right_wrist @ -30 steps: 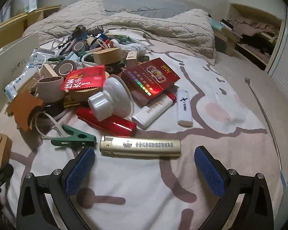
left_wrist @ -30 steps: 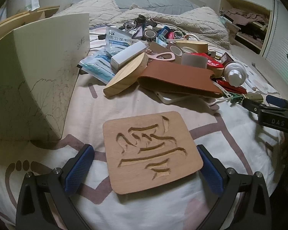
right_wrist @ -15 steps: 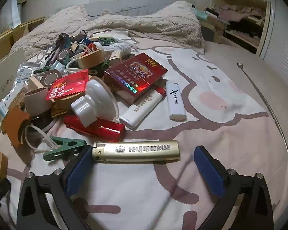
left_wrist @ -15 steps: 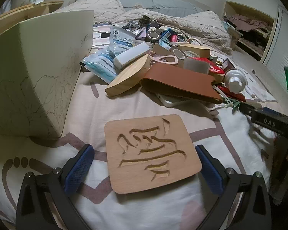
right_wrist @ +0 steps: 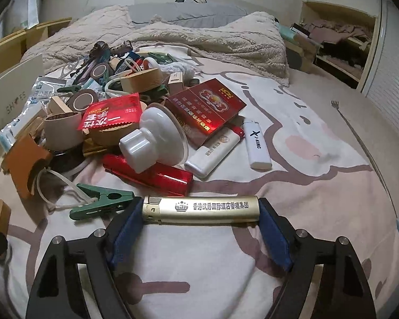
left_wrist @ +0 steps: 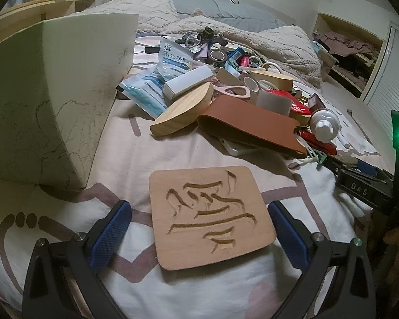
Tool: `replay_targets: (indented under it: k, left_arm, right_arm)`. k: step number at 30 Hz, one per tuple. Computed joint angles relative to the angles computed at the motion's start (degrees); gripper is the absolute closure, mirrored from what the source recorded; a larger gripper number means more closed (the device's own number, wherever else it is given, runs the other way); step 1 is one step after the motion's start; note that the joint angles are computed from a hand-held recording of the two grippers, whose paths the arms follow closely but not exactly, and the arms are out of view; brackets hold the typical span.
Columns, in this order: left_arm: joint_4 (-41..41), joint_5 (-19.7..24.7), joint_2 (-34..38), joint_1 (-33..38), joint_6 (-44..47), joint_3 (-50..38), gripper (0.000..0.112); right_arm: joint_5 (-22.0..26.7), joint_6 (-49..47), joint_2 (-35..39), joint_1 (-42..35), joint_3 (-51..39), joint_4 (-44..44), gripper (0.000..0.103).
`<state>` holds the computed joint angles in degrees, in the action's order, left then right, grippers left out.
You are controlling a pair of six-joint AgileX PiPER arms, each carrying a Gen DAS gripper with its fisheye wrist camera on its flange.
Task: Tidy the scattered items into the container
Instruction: 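Close the right tool on the gold lighter while the left tool grips the wooden plaque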
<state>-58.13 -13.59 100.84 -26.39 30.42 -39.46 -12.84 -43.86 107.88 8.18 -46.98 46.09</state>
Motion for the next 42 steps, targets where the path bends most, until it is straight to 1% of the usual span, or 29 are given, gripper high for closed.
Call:
replay_targets:
  k: [3, 6, 7, 9, 13, 15, 18, 20, 23, 29, 32, 35, 36, 37, 38, 42]
  left_arm:
    - [-3.6, -0.1, 0.5, -0.1, 2.7, -0.9, 0.010]
    - [-11.2, -0.3, 1.2, -0.4, 9.4, -2.4, 0.010]
    - [-14.7, -0.6, 1.4, -0.7, 12.5, -2.9, 0.010]
    - [-18.9, -0.9, 1.5, -1.1, 17.0, -3.4, 0.010]
    - [-26.2, 0.7, 0.4, -0.5, 27.7, -3.1, 0.010]
    - [-31.4, -1.0, -0.1, -1.4, 33.6, -2.7, 0.010]
    - [-33.8, -3.8, -0.7, -3.0, 35.1, -1.8, 0.010]
    - [-34.7, -4.2, -1.0, -3.2, 35.8, -1.5, 0.010]
    - [-34.8, -4.2, -1.3, -3.2, 35.7, -1.3, 0.010]
    - [-30.4, -3.8, -0.7, -2.8, 32.8, -1.5, 0.010]
    - [-28.0, -3.1, -0.4, -2.2, 30.7, -1.8, 0.010]
    - [-25.6, -2.1, -0.2, -1.8, 28.5, -1.9, 0.010]
    - [-23.8, -1.8, -0.2, -1.6, 27.0, -1.8, 0.018]
    - [-23.2, -1.6, -0.2, -1.6, 26.7, -1.8, 0.022]
    - [-22.7, -1.7, -0.3, -1.7, 26.5, -1.8, 0.023]
    - [-19.0, -2.2, -0.8, -2.3, 24.3, -1.2, 0.036]
  right_arm:
    - [-1.0, -4.5, 0.2, 0.9, -0.2, 5.0, 0.020]
    - [-1.9, -6.3, 0.3, 1.6, -0.2, 7.4, 0.020]
    - [-2.1, -6.6, 0.4, 1.7, -0.2, 7.8, 0.020]
    - [-2.4, -5.8, 0.4, 1.7, -0.1, 6.9, 0.020]
    - [-2.5, -4.2, 0.5, 1.6, 0.0, 5.4, 0.020]
    - [-2.6, -4.0, 0.5, 1.6, 0.0, 5.2, 0.020]
    - [-2.7, -4.1, 0.6, 1.6, 0.0, 5.2, 0.020]
    - [-2.8, -4.2, 0.6, 1.7, 0.1, 5.3, 0.020]
    - [-2.6, -4.0, 0.6, 1.6, 0.1, 5.2, 0.020]
    - [-2.1, -3.8, 0.6, 1.5, -0.2, 5.2, 0.020]
    - [-1.6, -5.5, 0.6, 1.5, -0.4, 7.4, 0.020]
    - [-1.7, -3.4, 0.5, 1.4, -0.1, 5.2, 0.020]
    - [-1.4, -2.1, 0.4, 1.1, 0.0, 3.8, 0.020]
    - [-1.1, -1.6, 0.4, 0.9, -0.1, 3.3, 0.020]
    - [-0.8, -1.2, 0.3, 0.8, -0.1, 2.9, 0.020]
    - [-1.3, -2.9, 0.1, 1.2, 0.0, 4.8, 0.020]
